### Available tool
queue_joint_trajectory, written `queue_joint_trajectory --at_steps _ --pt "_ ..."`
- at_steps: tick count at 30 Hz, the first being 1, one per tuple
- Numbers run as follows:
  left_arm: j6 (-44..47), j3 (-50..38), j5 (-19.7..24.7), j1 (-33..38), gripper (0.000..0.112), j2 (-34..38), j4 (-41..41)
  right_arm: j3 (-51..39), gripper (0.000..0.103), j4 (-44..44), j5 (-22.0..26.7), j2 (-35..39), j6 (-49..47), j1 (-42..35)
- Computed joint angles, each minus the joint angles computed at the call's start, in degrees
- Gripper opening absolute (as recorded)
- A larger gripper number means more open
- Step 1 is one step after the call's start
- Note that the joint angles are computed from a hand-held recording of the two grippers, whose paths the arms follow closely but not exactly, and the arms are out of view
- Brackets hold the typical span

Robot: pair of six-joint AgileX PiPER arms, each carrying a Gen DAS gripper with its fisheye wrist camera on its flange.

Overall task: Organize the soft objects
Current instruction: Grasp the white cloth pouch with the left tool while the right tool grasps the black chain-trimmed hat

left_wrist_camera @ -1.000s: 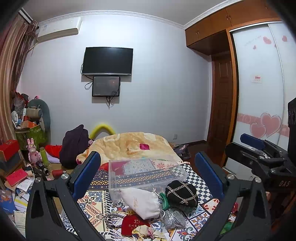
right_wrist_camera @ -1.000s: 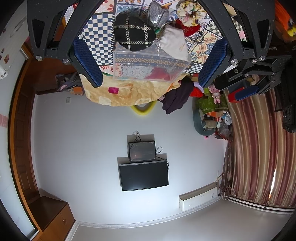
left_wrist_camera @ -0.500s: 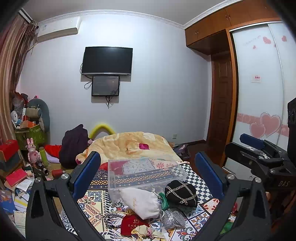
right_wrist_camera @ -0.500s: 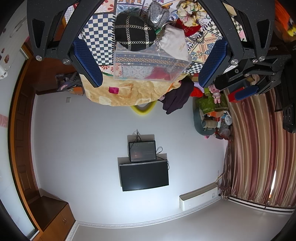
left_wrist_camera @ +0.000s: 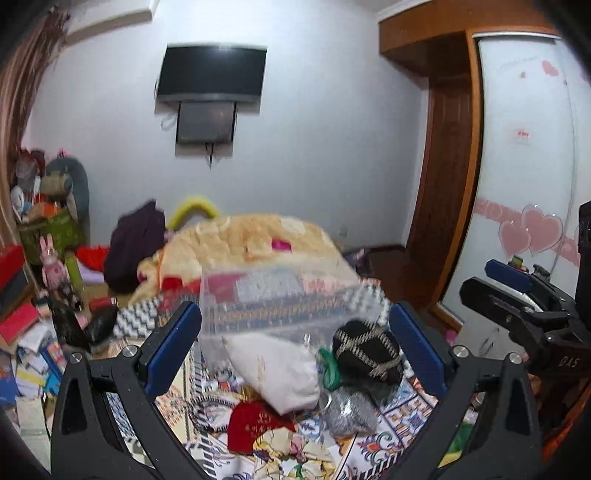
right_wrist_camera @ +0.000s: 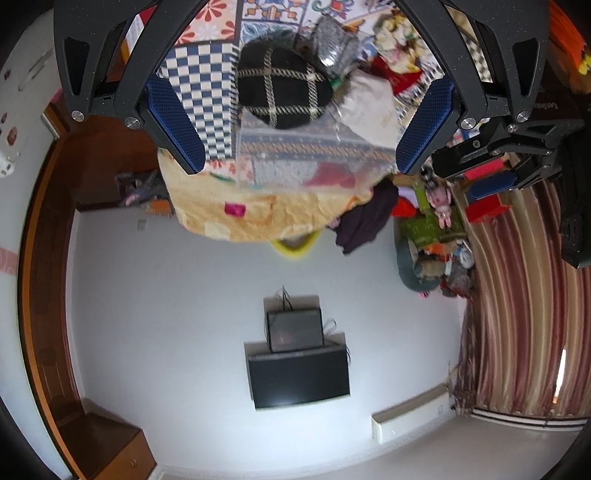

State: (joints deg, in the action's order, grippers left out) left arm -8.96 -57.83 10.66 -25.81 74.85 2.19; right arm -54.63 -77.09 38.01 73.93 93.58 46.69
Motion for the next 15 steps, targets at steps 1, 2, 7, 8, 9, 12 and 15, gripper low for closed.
queue_joint_trajectory --at_steps 1,2,7,8,9,12,15 --pt "4.0 -0.4 0.6 0.8 0.103 1.5 -4.5 0.4 0.103 0.8 -1.1 0.3 -0.3 -1.1" --pt "5.8 -0.6 0.9 1.3 0.103 2.5 -6.6 0.7 0.103 2.2 -2.6 0.9 -1.1 -2.6" --pt "6.2 -1.3 1.7 2.7 0.103 8.0 -7.2 1.5 0.103 7.9 -7.4 3.0 -4.8 -7.0" --pt "7.8 -1.4 1.8 3.1 0.103 8.8 -8.9 1.6 0.103 8.7 -8.3 3.5 -5.4 -7.7" --pt "9.7 -1.6 1.8 3.5 0.103 9.7 -10.9 1.7 0.103 9.9 -9.1 4.1 -6.2 -8.4" --pt "16.1 -2.4 2.0 4.9 0.103 12.6 -18.5 1.8 0.103 14.3 -11.9 5.8 -9.7 -10.3" --pt "22.6 -3.1 2.3 5.9 0.091 14.9 -25.7 1.8 0.103 17.2 -14.0 7.5 -12.1 -11.5"
